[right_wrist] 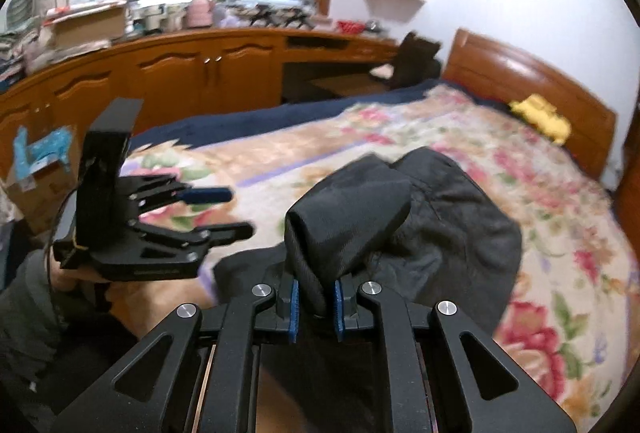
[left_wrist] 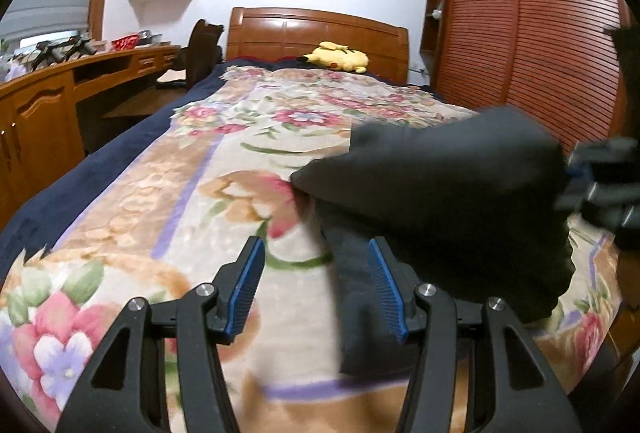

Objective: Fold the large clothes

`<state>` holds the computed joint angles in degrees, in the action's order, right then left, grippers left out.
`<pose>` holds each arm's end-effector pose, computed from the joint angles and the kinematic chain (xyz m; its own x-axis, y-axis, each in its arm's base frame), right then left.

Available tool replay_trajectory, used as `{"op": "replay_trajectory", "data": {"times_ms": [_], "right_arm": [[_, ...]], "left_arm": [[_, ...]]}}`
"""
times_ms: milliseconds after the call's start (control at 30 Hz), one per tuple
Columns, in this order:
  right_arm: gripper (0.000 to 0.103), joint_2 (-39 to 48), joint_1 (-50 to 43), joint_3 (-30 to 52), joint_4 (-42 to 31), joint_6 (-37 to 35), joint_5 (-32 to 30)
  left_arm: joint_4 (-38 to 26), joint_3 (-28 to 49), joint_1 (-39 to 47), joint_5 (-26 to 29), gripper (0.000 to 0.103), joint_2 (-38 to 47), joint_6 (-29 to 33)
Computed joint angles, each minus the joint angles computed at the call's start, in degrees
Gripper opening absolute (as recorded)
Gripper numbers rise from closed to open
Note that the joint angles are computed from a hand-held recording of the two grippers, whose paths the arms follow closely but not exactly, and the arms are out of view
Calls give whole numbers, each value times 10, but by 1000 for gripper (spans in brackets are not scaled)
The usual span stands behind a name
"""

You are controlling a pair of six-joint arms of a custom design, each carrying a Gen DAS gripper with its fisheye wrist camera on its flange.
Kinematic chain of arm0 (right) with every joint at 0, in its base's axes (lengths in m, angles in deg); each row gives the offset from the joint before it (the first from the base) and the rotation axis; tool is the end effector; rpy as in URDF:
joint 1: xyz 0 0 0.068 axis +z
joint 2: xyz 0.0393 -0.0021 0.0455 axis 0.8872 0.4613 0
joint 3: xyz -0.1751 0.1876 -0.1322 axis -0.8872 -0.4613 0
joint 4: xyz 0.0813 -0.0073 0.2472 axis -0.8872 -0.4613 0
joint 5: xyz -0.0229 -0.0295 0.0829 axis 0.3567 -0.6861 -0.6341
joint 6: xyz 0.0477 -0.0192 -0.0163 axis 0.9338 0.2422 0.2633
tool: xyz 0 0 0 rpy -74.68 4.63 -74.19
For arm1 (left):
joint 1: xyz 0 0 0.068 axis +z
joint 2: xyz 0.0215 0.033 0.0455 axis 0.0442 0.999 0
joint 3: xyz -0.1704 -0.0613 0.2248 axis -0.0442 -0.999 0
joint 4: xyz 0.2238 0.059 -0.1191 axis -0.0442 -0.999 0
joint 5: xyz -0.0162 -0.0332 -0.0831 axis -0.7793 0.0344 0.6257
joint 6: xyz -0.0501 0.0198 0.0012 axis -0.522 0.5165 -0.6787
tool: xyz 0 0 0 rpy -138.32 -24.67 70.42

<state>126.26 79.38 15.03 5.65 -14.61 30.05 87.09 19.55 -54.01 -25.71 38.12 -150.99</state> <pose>0.3114 0.1182 0.1776 -0.0472 -0.6350 -0.7710 -0.9710 0.2104 -0.1139 0.1598 -0.1886 0.1287 -0.4347 -0.2719 -0.8585 -0.3205 0.9376 -0.1347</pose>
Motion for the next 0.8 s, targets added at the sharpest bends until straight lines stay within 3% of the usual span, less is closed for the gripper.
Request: {"op": "replay_trajectory", "data": {"times_ms": [133, 233, 267, 300, 400, 500, 633, 800], "right_arm": [[15, 34, 19, -6, 32, 16, 31], [39, 36, 9, 17, -13, 17, 7], [56, 28, 3, 16, -14, 21, -2], [60, 18, -7, 17, -21, 20, -21], [62, -3, -28, 21, -23, 28, -43], [62, -3, -47, 24, 19, 62, -20], [62, 38, -63, 29, 69, 80, 26], [62, 102, -62, 29, 73, 55, 46]], "left_arm": [[7, -13, -1, -2, 53, -5, -11], [11, -16, -1, -2, 53, -5, -11], [11, -17, 0, -3, 53, -7, -10], [12, -17, -1, -4, 53, -6, -10], [1, -9, -10, -12, 53, -5, -16], [-26, 1, -22, -25, 53, -7, -32], [-78, 14, -41, -50, 53, -22, -65], [-154, 42, -81, -99, 53, -34, -122]]}}
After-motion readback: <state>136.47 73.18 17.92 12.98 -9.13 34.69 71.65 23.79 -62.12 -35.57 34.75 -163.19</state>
